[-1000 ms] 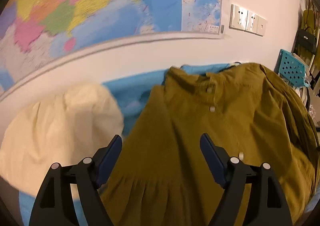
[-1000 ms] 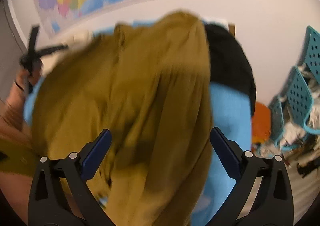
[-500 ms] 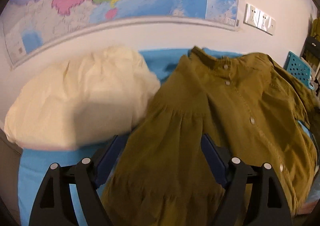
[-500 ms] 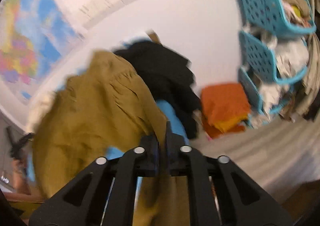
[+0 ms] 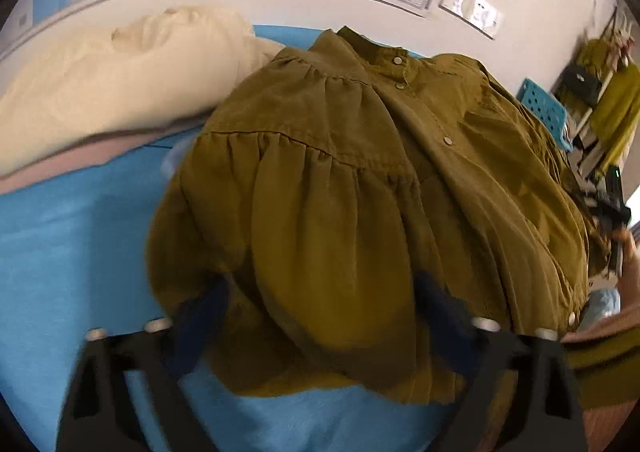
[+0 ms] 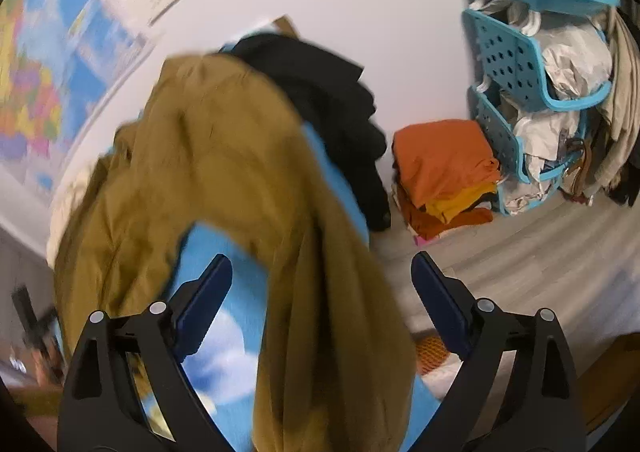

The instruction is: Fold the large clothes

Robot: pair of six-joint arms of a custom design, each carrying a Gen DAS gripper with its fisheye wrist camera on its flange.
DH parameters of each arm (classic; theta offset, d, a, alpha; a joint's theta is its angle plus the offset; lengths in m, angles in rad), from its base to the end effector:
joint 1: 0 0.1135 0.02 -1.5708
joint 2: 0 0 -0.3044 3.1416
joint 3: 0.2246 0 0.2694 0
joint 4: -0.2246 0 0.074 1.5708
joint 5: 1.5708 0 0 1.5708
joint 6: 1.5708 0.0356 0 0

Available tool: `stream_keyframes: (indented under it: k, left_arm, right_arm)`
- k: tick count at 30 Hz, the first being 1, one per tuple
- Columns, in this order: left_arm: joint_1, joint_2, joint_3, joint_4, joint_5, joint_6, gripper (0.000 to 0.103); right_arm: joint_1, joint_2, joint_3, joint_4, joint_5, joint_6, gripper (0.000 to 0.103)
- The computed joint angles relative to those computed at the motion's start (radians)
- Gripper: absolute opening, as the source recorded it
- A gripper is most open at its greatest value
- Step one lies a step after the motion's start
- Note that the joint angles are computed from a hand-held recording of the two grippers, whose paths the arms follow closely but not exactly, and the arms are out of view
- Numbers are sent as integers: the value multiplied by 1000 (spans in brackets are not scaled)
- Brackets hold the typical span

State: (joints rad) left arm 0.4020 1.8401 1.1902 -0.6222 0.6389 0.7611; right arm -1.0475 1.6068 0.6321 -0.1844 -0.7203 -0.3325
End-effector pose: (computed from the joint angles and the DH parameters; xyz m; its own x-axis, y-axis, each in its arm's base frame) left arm 0.3549 0.1278 0.1977 -0.7421 0.2861 -0.6062 0.4962 0.8425 -0.2097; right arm 0.1545 -0.2207 0.1417 -0.6023 0.5531 -0.5756 0.3412 0.8302 0.4408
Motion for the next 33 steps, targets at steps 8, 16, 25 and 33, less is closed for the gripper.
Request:
stream_keyframes:
  k: [8, 16, 25, 33]
  left_arm:
    - [25, -93, 130, 93, -120, -258, 10]
    - [-126, -162, 96, 289, -567, -435, 69]
    - [-250, -240, 91, 238, -123, -402, 76]
    - [-373, -133, 195, 83, 96, -318, 78]
  right_arm:
    - [-49, -114, 39, -145, -38, -111, 10]
    - [-91, -143, 272, -554, -266, -294, 10]
    - [85, -281, 418, -901, -406, -399, 11]
    - [726, -328, 512, -546, -128, 128, 43]
